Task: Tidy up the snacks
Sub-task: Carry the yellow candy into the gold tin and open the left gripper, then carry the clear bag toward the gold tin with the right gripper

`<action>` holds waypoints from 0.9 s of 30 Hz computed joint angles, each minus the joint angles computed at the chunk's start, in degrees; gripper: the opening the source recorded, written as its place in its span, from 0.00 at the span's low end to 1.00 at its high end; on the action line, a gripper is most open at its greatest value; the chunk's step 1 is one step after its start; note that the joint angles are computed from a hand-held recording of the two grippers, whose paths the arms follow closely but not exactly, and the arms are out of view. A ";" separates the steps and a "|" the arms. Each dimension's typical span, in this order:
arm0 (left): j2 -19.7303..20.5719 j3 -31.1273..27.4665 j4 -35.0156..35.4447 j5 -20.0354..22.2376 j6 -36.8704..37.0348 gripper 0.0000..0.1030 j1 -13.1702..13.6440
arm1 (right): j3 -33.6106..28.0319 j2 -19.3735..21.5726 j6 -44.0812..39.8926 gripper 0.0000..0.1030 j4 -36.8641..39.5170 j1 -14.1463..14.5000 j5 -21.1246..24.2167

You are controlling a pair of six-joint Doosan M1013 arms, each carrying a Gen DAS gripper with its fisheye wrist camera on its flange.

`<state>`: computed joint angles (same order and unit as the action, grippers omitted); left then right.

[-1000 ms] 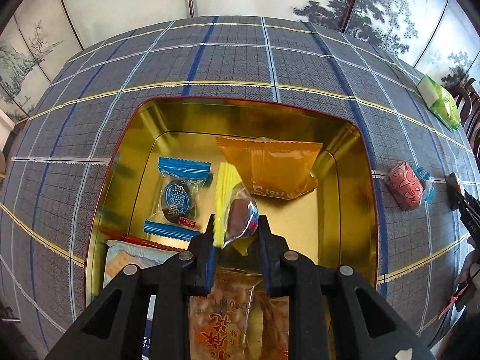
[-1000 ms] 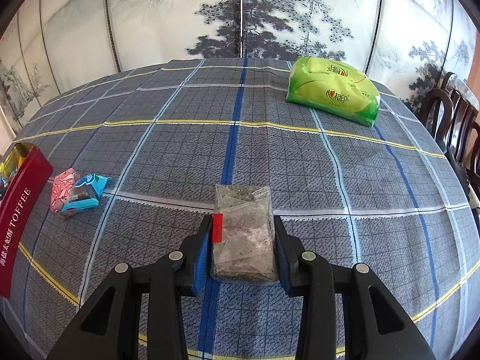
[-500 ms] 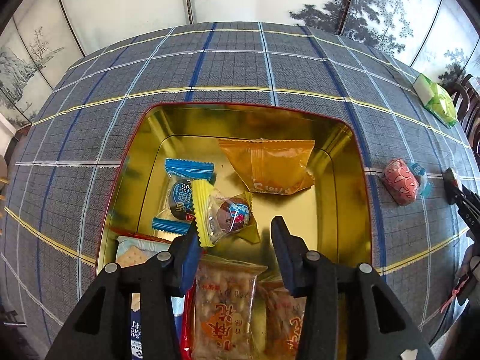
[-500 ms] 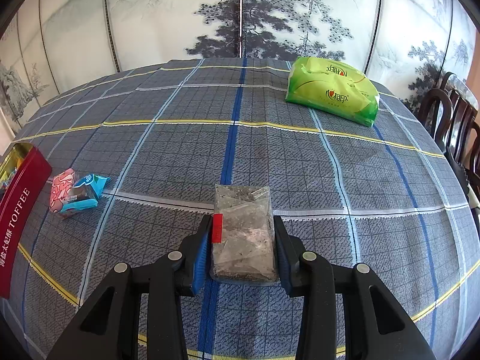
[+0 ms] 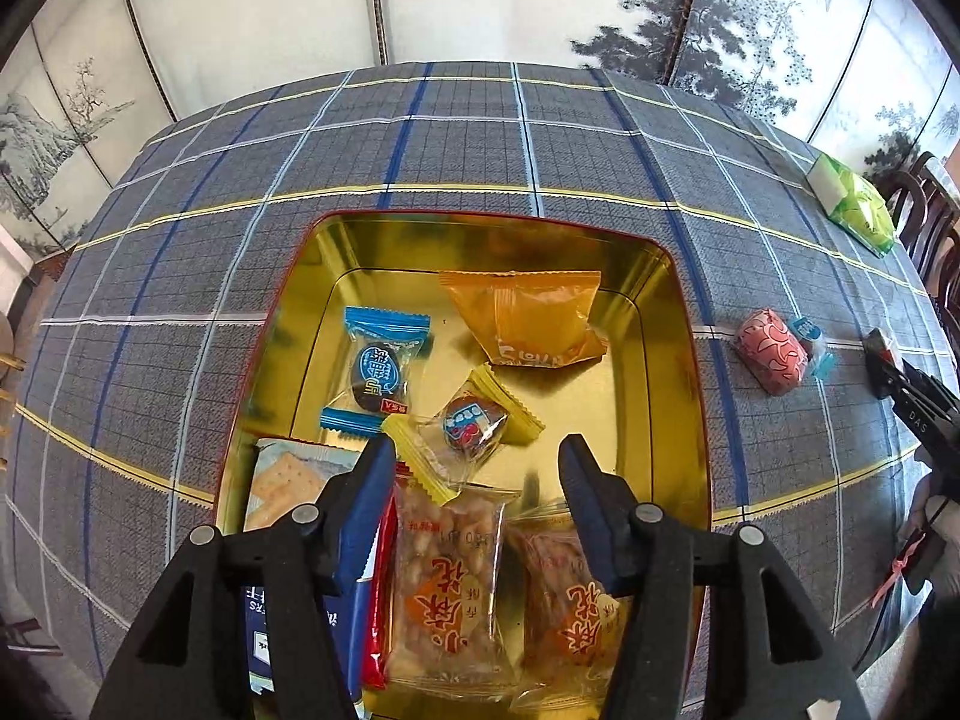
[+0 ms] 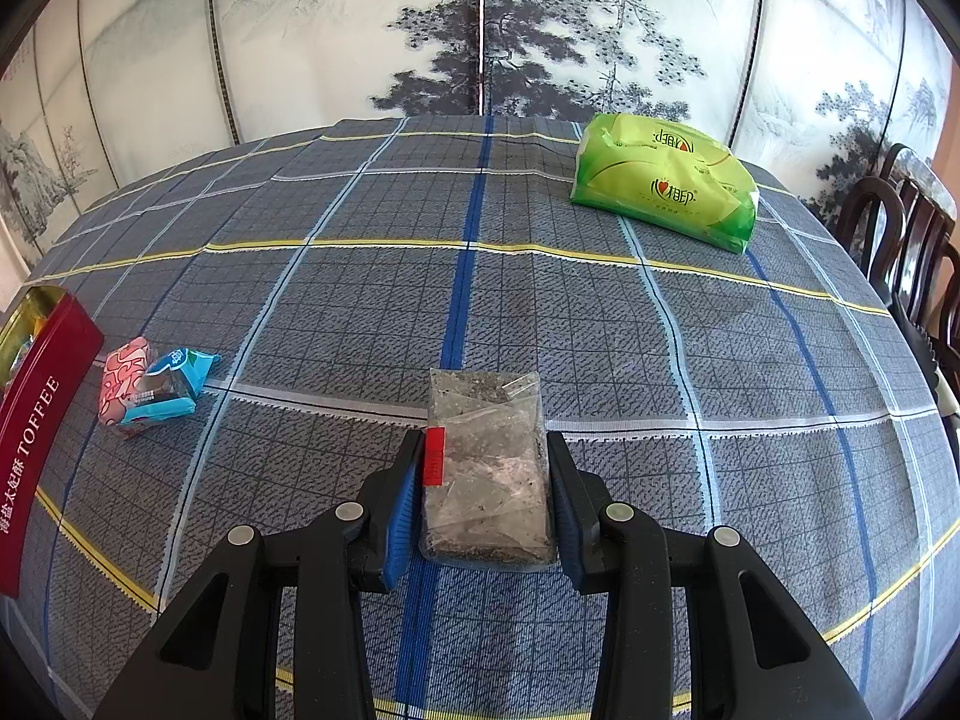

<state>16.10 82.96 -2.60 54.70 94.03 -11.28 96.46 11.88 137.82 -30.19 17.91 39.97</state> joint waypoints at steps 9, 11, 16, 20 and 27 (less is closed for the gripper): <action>-1.27 1.05 -1.29 -0.20 0.19 0.55 0.37 | -0.16 0.08 -0.86 0.45 0.55 0.01 0.09; -1.61 1.43 -1.42 -0.33 0.04 0.56 0.35 | -0.21 0.03 -1.50 0.45 1.17 -0.19 0.22; -2.59 2.58 -1.55 -0.87 -0.22 0.58 0.30 | -1.62 0.55 -4.45 0.45 4.41 -0.73 2.58; -3.28 3.42 -1.49 -0.94 -0.49 0.60 0.49 | -2.50 0.91 -5.57 0.45 5.77 -0.86 4.32; -4.63 4.82 0.27 -2.63 -1.41 0.64 0.67 | -3.57 1.38 -5.06 0.38 6.27 -0.53 6.65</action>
